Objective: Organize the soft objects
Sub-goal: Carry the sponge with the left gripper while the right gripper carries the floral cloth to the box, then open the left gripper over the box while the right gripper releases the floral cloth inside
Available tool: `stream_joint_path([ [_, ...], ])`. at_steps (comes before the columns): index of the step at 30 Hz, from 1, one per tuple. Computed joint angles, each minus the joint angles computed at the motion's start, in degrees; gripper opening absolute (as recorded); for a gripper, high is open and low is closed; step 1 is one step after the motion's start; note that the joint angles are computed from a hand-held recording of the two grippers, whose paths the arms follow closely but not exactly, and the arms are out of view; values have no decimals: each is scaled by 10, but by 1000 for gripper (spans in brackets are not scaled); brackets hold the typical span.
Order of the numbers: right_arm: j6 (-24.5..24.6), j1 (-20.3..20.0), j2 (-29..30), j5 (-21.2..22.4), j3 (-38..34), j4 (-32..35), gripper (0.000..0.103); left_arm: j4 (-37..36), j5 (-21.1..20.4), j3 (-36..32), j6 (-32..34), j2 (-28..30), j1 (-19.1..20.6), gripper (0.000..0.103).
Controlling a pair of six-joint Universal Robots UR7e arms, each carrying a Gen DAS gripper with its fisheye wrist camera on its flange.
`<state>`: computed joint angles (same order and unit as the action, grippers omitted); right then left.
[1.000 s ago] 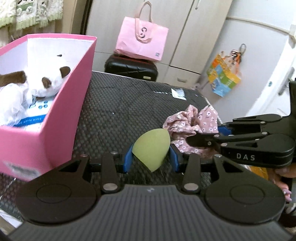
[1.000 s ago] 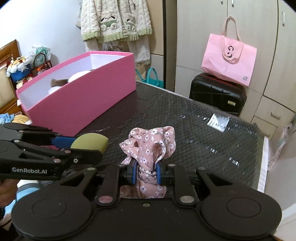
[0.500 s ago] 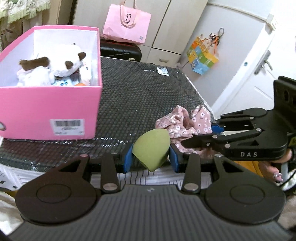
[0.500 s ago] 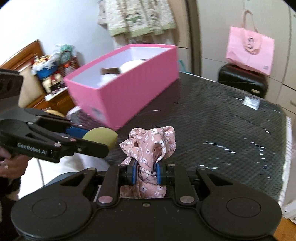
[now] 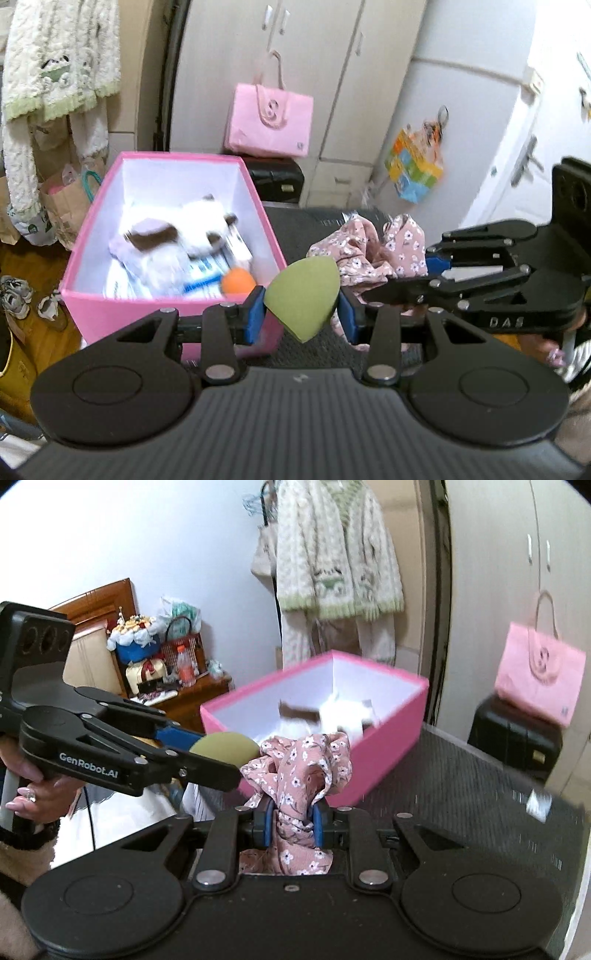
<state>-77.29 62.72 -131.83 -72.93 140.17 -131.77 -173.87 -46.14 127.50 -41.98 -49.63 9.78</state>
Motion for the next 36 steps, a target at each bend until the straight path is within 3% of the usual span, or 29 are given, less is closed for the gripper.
stream_joint_path([
  [6, 64, 105, 126, -44, -6, -162, 25, -19, 38, -19, 39, 0, 45, 41],
  [11, 121, 155, 257, -71, -38, -295, 27, -44, 70, -55, 87, 21, 92, 41],
  [15, 145, 189, 351, -113, -81, -345, 27, -49, 108, -97, 131, 49, 129, 41],
  [18, 155, 201, 406, -137, -111, -369, 27, -36, 93, -131, 146, 63, 164, 41],
  [20, 158, 205, 435, -151, -133, -359, 27, 13, 97, -155, 136, 71, 179, 41],
  [22, 161, 204, 450, -159, -144, -358, 29, 64, 108, -171, 106, 75, 187, 41],
  [24, 154, 204, 463, -166, -146, -367, 31, 65, 101, -177, 118, 79, 193, 43],
  [29, 119, 202, 481, -165, -127, -453, 58, 64, 121, -185, 125, 91, 196, 44],
  [31, 106, 198, 485, -153, -116, -500, 68, 31, 116, -175, 142, 89, 196, 54],
  [33, 119, 191, 474, -139, -117, -492, 78, 9, 114, -164, 142, 84, 194, 63],
  [36, 138, 184, 458, -130, -119, -468, 79, -2, 99, -146, 130, 70, 188, 64],
])
